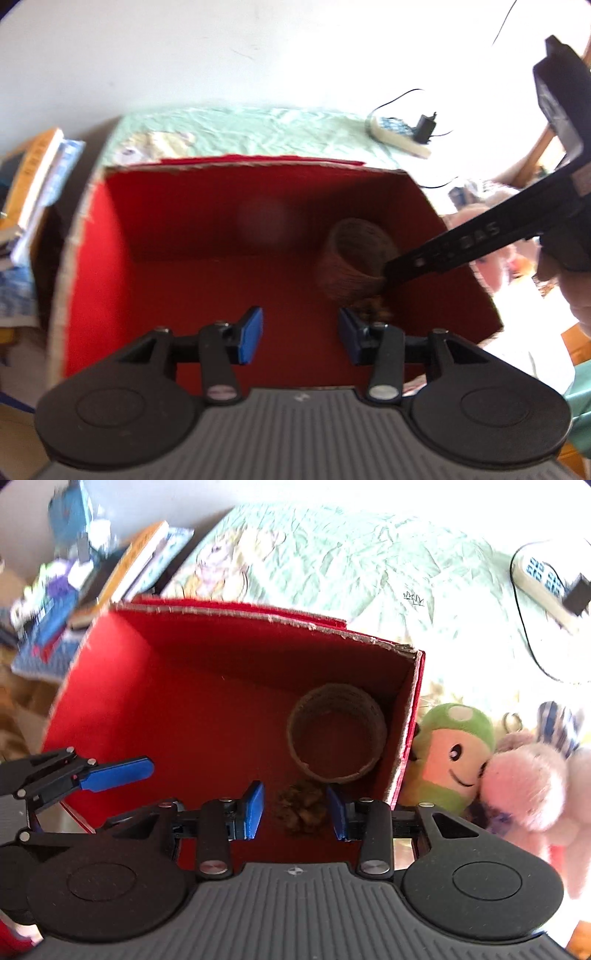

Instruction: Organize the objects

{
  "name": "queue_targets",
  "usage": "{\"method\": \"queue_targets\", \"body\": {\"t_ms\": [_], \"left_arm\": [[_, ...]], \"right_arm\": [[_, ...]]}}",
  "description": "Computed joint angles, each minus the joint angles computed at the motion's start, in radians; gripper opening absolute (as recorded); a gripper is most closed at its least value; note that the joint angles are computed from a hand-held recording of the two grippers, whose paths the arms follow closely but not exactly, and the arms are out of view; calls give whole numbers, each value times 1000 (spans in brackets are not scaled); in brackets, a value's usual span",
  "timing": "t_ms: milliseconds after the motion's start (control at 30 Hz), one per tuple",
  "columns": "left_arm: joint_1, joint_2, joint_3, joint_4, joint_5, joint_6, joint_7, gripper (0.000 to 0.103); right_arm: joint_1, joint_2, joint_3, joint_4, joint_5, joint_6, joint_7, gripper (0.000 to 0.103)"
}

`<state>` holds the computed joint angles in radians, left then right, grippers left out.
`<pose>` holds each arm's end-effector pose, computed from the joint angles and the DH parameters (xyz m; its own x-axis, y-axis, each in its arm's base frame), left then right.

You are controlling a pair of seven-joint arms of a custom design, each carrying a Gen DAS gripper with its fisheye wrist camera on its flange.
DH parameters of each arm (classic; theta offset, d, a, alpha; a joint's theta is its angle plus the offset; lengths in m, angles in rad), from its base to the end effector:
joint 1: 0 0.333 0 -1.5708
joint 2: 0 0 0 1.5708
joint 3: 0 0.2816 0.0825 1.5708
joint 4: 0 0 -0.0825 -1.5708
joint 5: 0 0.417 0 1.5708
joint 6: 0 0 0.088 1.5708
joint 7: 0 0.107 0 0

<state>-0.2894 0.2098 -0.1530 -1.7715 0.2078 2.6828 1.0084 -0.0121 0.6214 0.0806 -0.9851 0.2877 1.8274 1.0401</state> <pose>0.6240 -0.2952 0.4767 -0.0897 -0.9747 0.2048 -0.7811 -0.0587 -0.6216 0.7580 0.0557 0.5018 0.5302 -0.8289 -0.1785 -0.8228 -0.4522 -0.3443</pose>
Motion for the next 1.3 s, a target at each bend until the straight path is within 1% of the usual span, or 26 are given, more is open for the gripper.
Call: {"method": "queue_targets", "body": {"t_ms": [33,67,100,167,233,267,333,467,533,633,733,800,900,1000,1167,1300], "left_arm": [[-7,-1,8,8,25,-22,-18,50],[-13,-1,14,18,50,-46,-36,54],[-18,2,18,32,73,-75,-53,60],[-27,14,22,66,116,-140,-86,64],[-32,36,19,109,137,-201,-100,65],[-32,46,18,126,139,-226,-101,65],[-26,54,16,140,131,-256,-95,65],[-41,65,14,155,158,-304,-120,66],[-53,79,15,176,182,-333,-128,68],[-63,82,13,182,207,-352,-130,69],[-70,90,12,192,219,-356,-128,71],[-73,101,10,210,217,-372,-121,74],[-74,111,8,224,202,-379,-107,75],[-83,119,12,234,211,-390,-108,76],[-84,116,17,228,213,-384,-119,78],[-82,111,17,220,214,-376,-127,83]], "right_arm": [[-8,-6,2,-12,15,13,8,40],[-13,-24,4,-43,29,34,17,40],[-17,-64,3,-106,40,66,21,40],[-13,-149,-5,-230,46,148,24,40],[14,-212,-12,-336,33,252,48,40],[22,-226,-15,-361,31,285,58,40],[20,-261,-21,-419,40,321,68,41],[19,-304,-31,-504,69,385,121,41],[17,-328,-31,-550,88,427,120,41],[23,-352,-33,-590,90,474,116,41],[24,-373,-36,-625,102,513,111,40],[18,-380,-37,-634,129,520,111,40],[11,-378,-37,-632,160,514,102,40],[8,-389,-38,-648,183,527,89,40],[20,-411,-40,-692,193,579,91,40],[20,-427,-36,-729,235,627,65,40]]}}
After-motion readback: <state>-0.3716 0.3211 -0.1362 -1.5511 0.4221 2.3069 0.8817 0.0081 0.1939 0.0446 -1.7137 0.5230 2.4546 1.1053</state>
